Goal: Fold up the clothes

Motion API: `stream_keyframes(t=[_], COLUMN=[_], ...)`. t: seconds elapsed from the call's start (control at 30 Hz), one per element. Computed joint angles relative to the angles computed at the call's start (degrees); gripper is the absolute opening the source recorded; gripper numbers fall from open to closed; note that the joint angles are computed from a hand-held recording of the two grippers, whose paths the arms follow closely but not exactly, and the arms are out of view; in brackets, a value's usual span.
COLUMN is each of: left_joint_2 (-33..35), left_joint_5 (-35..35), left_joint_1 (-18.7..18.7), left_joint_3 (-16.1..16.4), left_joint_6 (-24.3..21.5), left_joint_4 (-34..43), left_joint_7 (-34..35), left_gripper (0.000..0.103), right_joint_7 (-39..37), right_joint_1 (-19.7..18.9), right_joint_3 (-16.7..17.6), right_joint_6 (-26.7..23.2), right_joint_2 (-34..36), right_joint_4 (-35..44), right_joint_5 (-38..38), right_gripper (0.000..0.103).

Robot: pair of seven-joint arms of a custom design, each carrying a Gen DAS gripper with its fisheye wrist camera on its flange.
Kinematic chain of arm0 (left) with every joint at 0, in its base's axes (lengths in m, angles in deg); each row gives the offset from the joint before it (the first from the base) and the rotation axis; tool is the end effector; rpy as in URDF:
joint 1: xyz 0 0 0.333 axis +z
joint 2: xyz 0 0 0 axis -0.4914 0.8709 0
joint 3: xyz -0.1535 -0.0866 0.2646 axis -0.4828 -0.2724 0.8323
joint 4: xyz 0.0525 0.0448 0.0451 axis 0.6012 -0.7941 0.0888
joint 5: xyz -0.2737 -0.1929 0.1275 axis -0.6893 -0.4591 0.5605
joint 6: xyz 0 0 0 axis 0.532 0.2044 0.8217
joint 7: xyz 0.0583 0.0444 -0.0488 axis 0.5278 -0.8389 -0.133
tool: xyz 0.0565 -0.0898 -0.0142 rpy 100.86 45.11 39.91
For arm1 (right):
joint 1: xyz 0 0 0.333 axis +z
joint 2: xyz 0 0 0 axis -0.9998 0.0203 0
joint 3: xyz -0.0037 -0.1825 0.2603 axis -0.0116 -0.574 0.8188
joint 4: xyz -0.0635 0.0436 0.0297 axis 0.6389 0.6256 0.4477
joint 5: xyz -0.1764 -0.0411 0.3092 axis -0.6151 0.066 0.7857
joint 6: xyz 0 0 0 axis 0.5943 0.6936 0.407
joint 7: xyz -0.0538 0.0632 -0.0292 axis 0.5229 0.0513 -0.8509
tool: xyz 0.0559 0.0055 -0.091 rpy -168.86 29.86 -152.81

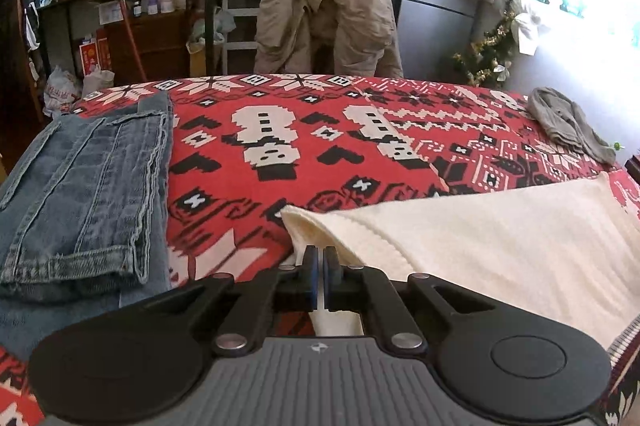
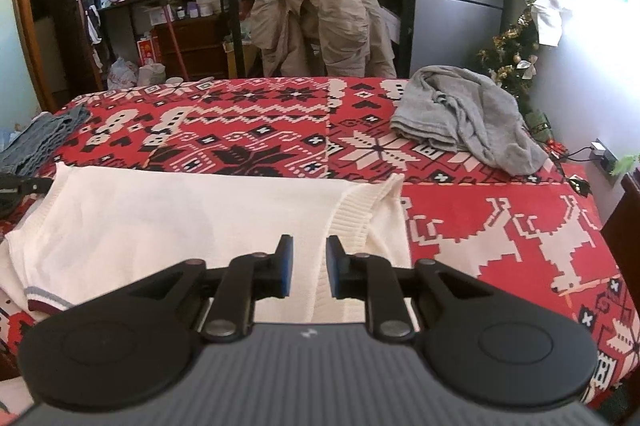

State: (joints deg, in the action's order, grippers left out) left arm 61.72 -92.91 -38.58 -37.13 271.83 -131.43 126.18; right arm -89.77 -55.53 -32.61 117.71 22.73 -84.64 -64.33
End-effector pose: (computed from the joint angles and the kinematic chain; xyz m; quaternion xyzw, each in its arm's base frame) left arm 0.5634 -0.3333 0.3913 -0.4099 0.8031 -0.4060 0.1490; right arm 0.2957 0.3391 0.4380 -0.5072 0.7481 -0.3429 0.2561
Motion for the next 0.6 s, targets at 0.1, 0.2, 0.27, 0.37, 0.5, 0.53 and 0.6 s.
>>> stream_keyframes(t=[0.1,0.2,0.27,0.37,0.5,0.53,0.6], left_joint_2=[-0.03,-1.68,-3.19,-5.36,-8.22,-8.93,-10.44], left_joint_5=[-0.98,-3.02,-4.42,-6.51,-7.30,-7.01,-6.37], left_joint_1=[2.04,6.51,10.50,17.64,25.61,27.21,30.76], left_joint_3=[-2.01,-6.67,-10.94,-18.61,-26.79,-28.27,-31.52], left_joint_6=[-1.82,-2.66,-1.56,0.41,2.51,2.75,2.97], left_joint_4=[0.33,-2.47,-5.94,-11.47,-17.63,-18.84,-21.20], left_joint_7=[-0.12,1.97,4.56,6.83,5.47,4.73,3.26], left_gripper=[0.004,0.004,0.004,0.004,0.004,0.004,0.004], right_joint_7=[0.02,0.12,0.27,0.75,1.76,1.93,2.26], right_joint_1=[-0.07,0.03,0.13,0.23,0.29,0.34,0.47], right_joint_3=[-0.10,-0.11,-0.12,-0.11,0.05,0.14,0.31], right_joint_6=[0.52,0.80,0.99,1.33,1.90,1.90,1.88], right_joint_2=[0.63,0.85,0.78,0.62,0.47,0.47,0.30], right_joint_4=[0.58,0.91,0.87,0.53,0.18,0.21,0.15], right_joint_5=[-0.71,-1.42,-1.62,-1.79,-2.47,-2.67,-3.00], right_gripper=[0.019,0.019,0.019,0.019,0.019,0.019,0.019])
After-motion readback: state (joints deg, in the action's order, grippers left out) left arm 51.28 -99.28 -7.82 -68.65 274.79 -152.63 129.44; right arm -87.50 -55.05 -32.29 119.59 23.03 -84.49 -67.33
